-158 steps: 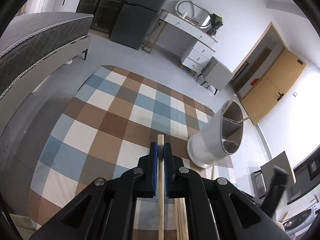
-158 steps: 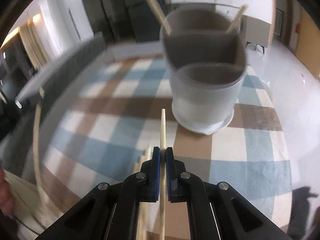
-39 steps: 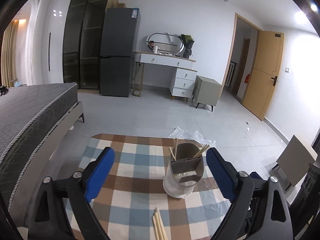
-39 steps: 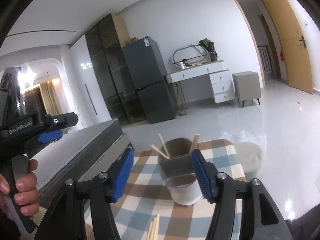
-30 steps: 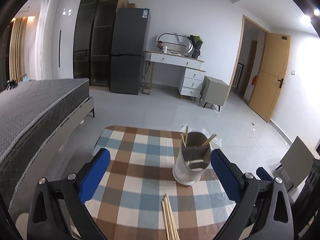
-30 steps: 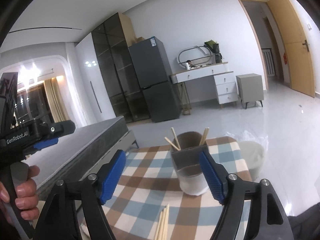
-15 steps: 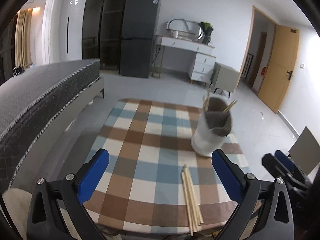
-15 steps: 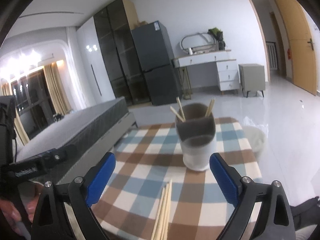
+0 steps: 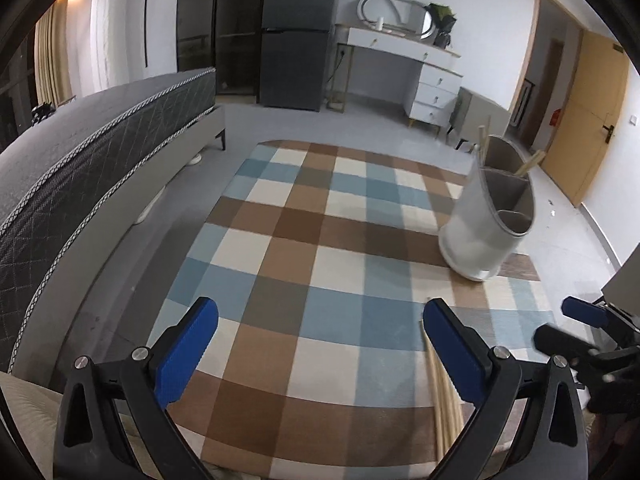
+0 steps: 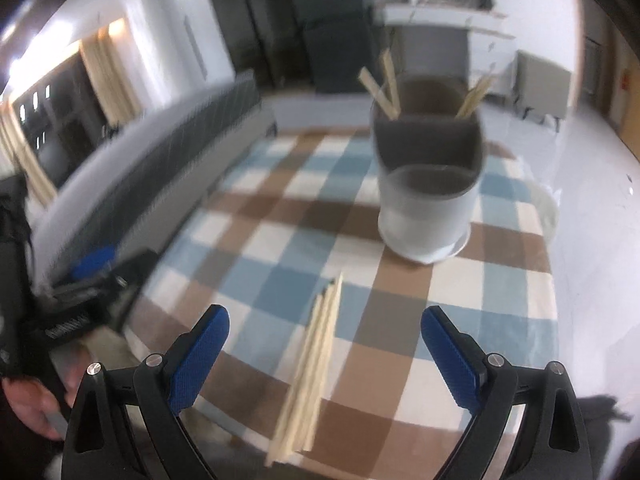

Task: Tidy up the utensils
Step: 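Lower both tools toward the chopstick pile on the rug, then close the right tool on one chopstick from the pile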

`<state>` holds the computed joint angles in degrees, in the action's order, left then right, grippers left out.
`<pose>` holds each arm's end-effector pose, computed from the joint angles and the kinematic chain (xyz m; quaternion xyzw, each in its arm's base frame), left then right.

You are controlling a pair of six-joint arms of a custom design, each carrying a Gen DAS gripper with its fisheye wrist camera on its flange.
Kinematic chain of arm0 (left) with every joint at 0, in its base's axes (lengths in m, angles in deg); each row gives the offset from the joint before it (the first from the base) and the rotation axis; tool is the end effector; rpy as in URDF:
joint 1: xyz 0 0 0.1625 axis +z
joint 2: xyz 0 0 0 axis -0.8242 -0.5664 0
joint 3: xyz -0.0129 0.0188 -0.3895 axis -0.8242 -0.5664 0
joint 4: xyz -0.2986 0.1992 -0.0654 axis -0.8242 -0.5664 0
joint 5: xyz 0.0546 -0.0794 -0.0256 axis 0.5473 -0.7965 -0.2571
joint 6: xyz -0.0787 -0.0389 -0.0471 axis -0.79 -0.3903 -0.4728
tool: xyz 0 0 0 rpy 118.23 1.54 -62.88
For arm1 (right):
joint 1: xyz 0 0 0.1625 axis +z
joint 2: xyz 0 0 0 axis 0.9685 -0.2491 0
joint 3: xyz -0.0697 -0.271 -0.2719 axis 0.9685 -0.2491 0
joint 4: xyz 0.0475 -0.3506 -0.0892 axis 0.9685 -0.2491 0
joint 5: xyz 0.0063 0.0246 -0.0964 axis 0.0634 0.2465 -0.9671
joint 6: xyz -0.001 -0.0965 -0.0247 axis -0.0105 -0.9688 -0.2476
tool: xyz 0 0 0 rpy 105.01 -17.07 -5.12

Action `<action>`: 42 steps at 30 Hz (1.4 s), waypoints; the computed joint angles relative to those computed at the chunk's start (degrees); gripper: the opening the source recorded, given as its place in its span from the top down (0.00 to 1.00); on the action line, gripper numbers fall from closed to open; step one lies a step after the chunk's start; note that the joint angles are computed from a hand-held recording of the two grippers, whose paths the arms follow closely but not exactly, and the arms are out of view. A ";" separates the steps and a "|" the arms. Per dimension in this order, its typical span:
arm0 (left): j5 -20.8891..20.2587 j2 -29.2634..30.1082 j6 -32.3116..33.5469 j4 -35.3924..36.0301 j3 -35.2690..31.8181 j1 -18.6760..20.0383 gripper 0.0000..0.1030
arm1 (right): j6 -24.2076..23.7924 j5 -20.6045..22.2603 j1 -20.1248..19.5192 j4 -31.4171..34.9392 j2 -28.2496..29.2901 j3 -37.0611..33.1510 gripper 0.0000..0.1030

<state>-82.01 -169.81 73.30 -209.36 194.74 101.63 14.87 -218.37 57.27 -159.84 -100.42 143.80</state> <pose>-0.1664 -0.4524 0.3083 0.2877 0.8903 -0.2683 0.2294 0.3830 -0.3320 0.1568 0.0635 -0.8940 0.3290 0.2975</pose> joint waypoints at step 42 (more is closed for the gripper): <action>-6.76 2.97 -6.40 12.47 -10.18 6.85 0.03 | 4.21 9.60 -13.84 23.48 6.37 -15.01 0.90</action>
<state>-88.76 -166.84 66.89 -196.89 184.56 108.48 19.08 -208.77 43.42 -136.36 -94.06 128.78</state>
